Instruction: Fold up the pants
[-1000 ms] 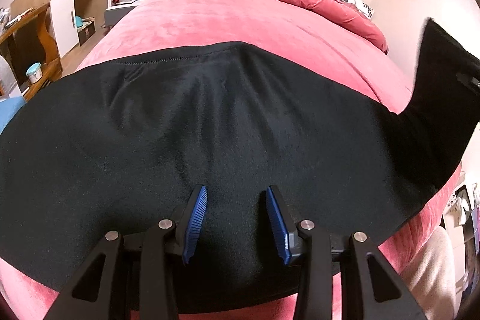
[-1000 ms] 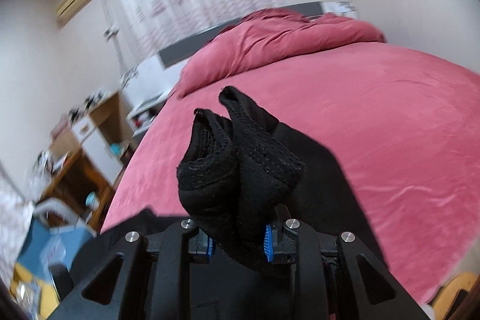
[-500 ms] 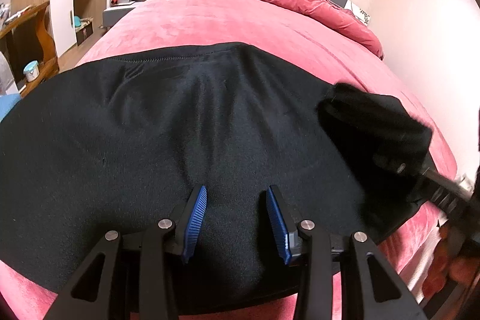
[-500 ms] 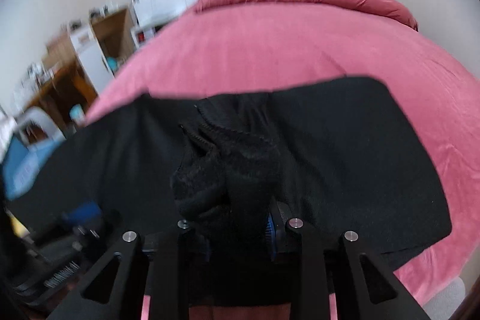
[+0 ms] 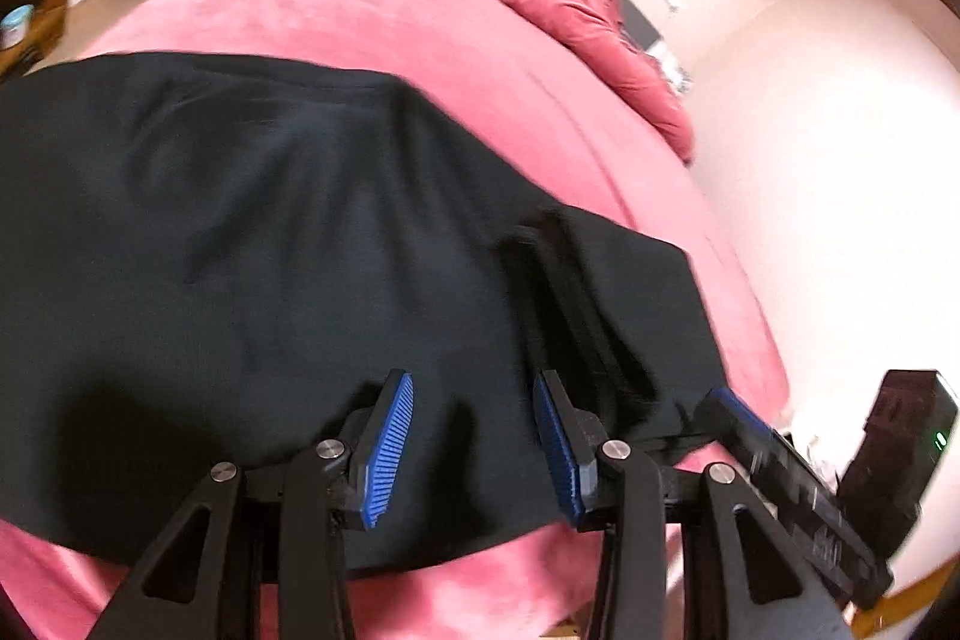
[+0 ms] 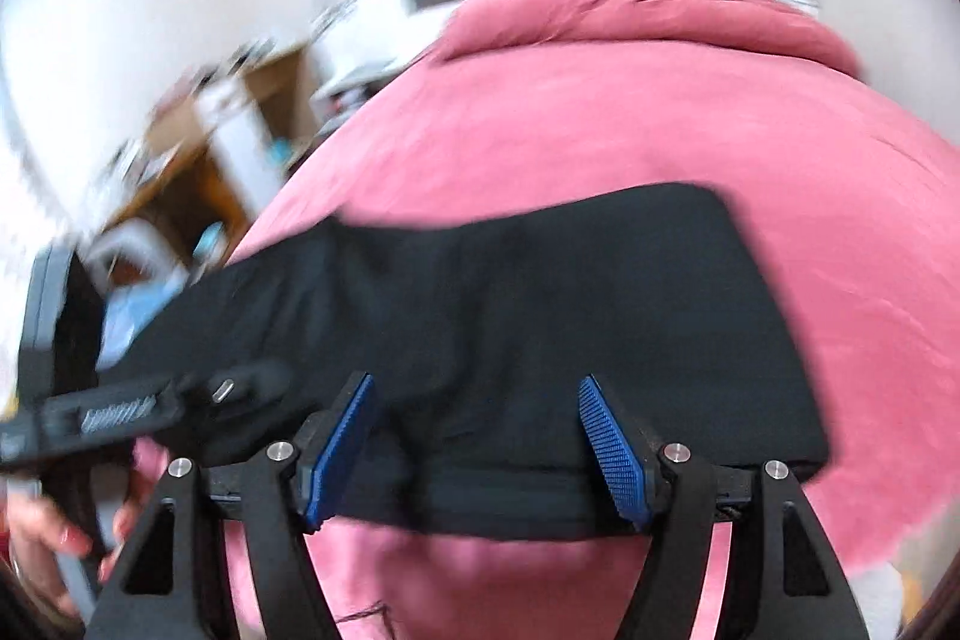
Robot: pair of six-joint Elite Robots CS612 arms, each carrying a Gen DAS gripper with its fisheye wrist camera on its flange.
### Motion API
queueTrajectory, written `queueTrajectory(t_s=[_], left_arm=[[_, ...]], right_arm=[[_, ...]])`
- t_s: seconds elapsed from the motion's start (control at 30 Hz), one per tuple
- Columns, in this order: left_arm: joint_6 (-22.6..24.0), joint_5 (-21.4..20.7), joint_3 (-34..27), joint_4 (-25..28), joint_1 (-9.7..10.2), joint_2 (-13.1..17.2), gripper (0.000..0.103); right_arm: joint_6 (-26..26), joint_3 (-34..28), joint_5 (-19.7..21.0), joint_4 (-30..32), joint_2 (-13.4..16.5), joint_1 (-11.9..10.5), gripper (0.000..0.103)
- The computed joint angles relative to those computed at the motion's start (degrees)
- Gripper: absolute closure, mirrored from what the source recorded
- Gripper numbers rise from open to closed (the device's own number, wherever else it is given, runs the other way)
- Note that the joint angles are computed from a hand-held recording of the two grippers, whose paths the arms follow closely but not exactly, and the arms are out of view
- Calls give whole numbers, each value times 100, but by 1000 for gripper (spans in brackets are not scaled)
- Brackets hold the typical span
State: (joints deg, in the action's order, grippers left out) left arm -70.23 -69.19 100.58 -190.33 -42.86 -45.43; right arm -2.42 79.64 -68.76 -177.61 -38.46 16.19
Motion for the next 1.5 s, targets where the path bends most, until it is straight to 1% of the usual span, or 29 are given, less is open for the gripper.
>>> queueTrajectory(t_s=[0.03, 0.07, 0.13, 0.17, 0.2, 0.23, 0.27, 0.3, 0.33, 0.4, 0.43, 0.47, 0.5, 0.53, 0.63, 0.8, 0.87, 0.93, 0.97, 1.03, 1.1, 1.13, 1.2, 1.23, 1.27, 1.33, 1.4, 1.43, 1.5], left_arm=[[91, -54, -94, 22, 9, 29, 51], [164, -90, -178, 29, 19, 60, 47], [306, -178, -376, -32, 50, 149, 47], [339, -265, -470, -42, 75, 193, 46], [322, -388, -583, 31, 114, 239, 46], [242, -499, -697, 192, 154, 277, 46], [150, -608, -801, 302, 194, 327, 46], [65, -747, -901, 430, 238, 379, 46], [-21, -862, -971, 559, 266, 410, 49], [-250, -1153, -1075, 552, 326, 507, 54], [-328, -1235, -1114, 567, 339, 544, 67], [-368, -1284, -1150, 649, 349, 558, 75], [-422, -1374, -1175, 599, 364, 585, 77], [-423, -1425, -1180, 520, 367, 595, 82], [-118, -1462, -1210, 541, 364, 544, 88], [204, -1246, -1036, 249, 303, 309, 89], [285, -1225, -1005, 328, 275, 269, 89], [339, -1141, -1027, 557, 258, 283, 89], [252, -1123, -1032, 713, 252, 304, 89], [-29, -1191, -1037, 840, 243, 384, 89], [-101, -1094, -1038, 793, 221, 479, 89], [-66, -1016, -1022, 600, 204, 529, 88], [19, -980, -1037, 484, 196, 570, 88], [-11, -962, -1040, 447, 168, 573, 88], [-49, -947, -911, 273, 157, 545, 86], [-185, -969, -775, -67, 161, 539, 83], [-424, -945, -632, -298, 145, 497, 80], [-494, -881, -558, -293, 128, 442, 78], [-437, -663, -467, -56, 58, 273, 75]], right_arm=[[198, -59, -206, -58, 22, -33, 35], [376, -97, -488, -86, 46, -55, 39], [634, -186, -1109, 11, 104, -92, 67], [777, -227, -1167, 75, 134, -118, 73], [1012, -261, -1071, 129, 167, -174, 78], [1228, -271, -912, 128, 193, -224, 78], [1322, -280, -828, 119, 214, -250, 78], [1281, -300, -839, 152, 230, -244, 78], [1196, -265, -887, 149, 221, -237, 78], [1028, -301, -1022, 265, 229, -191, 78], [1008, -335, -1083, 356, 241, -175, 78], [1026, -331, -1103, 404, 246, -179, 78], [1062, -336, -1096, 460, 241, -189, 78], [1112, -357, -1079, 486, 256, -198, 78], [1194, -333, -984, 428, 256, -234, 78], [1282, -214, -768, 165, 210, -285, 78], [1247, -212, -777, 172, 205, -276, 78], [1180, -215, -804, 194, 200, -258, 77], [1145, -224, -791, 213, 203, -254, 77], [1077, -251, -767, 286, 212, -246, 77], [1016, -279, -753, 410, 221, -235, 77], [979, -302, -798, 484, 228, -221, 77], [917, -331, -884, 563, 238, -193, 76], [873, -336, -927, 577, 239, -179, 74], [816, -338, -961, 577, 238, -164, 72], [683, -348, -1040, 599, 235, -131, 64], [494, -376, -1202, 641, 238, -74, 58], [393, -385, -1323, 636, 238, -38, 57], [201, -371, -1549, 566, 228, 32, 56]])
